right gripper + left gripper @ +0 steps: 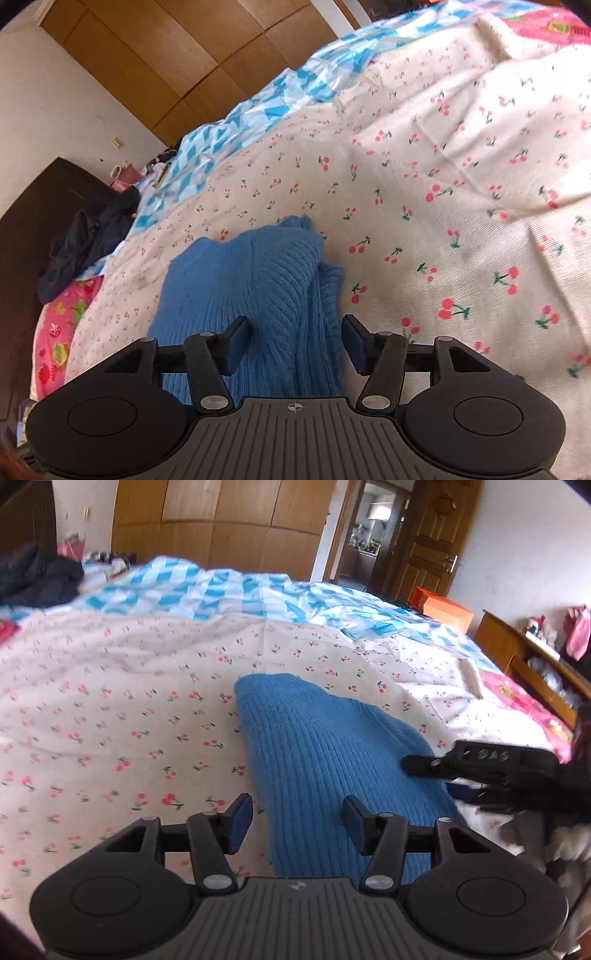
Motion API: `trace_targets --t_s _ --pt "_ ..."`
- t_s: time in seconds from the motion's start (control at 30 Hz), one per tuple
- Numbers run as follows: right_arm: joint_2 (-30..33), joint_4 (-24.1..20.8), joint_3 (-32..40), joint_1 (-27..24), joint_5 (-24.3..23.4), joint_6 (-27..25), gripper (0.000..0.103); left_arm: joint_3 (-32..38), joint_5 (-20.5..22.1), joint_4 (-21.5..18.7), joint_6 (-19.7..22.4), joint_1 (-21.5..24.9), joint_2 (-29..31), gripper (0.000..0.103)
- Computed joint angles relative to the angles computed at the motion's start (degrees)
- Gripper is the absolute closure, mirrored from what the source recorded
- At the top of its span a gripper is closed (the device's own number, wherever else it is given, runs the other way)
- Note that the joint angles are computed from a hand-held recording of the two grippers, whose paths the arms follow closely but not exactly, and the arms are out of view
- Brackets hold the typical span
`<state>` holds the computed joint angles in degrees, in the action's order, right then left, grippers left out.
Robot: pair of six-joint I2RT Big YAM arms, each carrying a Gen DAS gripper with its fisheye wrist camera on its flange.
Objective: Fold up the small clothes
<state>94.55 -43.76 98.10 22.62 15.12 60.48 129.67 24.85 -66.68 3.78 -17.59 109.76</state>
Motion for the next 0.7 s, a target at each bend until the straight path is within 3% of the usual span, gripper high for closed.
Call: trace_targets --t_s 0.1,0.13,0.27,0.33,0.47,0.53,0.57,0.7 --pt "-0.91 7.44 -5.05 -0.72 -2.52 0.94 0.040 4.19 3.13 -2.26 -2.14 0.14 3.61 0.042" --pt "-1.65 9.49 -6.71 -0.90 -3.35 0.15 0.040 5.25 3.46 -2.74 -2.11 0.13 4.55 0.035" --pt "-4.44 14.27 -11.21 -2.14 -7.13 0.24 0.042 9.24 3.32 -5.40 -2.61 -0.19 7.83 0.028" --pt "-4.98 13.51 -11.33 -2.19 -8.30 -1.22 0.042 9.20 4.32 -5.19 -3.80 -0.13 8.07 0.027" --pt "-3.34 11.92 -9.43 -1.74 -8.24 -2.84 0.042 14.55 6.37 -9.68 -5.17 -0.74 12.05 0.026" --pt "-3.10 12.64 -9.49 -1.75 -8.43 -1.85 0.046 16.28 7.06 -10.66 -7.19 -0.70 13.13 0.029" --pt "-3.37 13.52 -10.05 -1.80 -9.27 -0.80 0.054 17.13 7.52 -11.58 -7.37 -0.57 13.37 0.031" --pt "-4.48 17.49 -12.22 -1.87 -13.68 3.97 0.064 14.84 8.15 -13.14 -2.84 0.45 10.69 0.045"
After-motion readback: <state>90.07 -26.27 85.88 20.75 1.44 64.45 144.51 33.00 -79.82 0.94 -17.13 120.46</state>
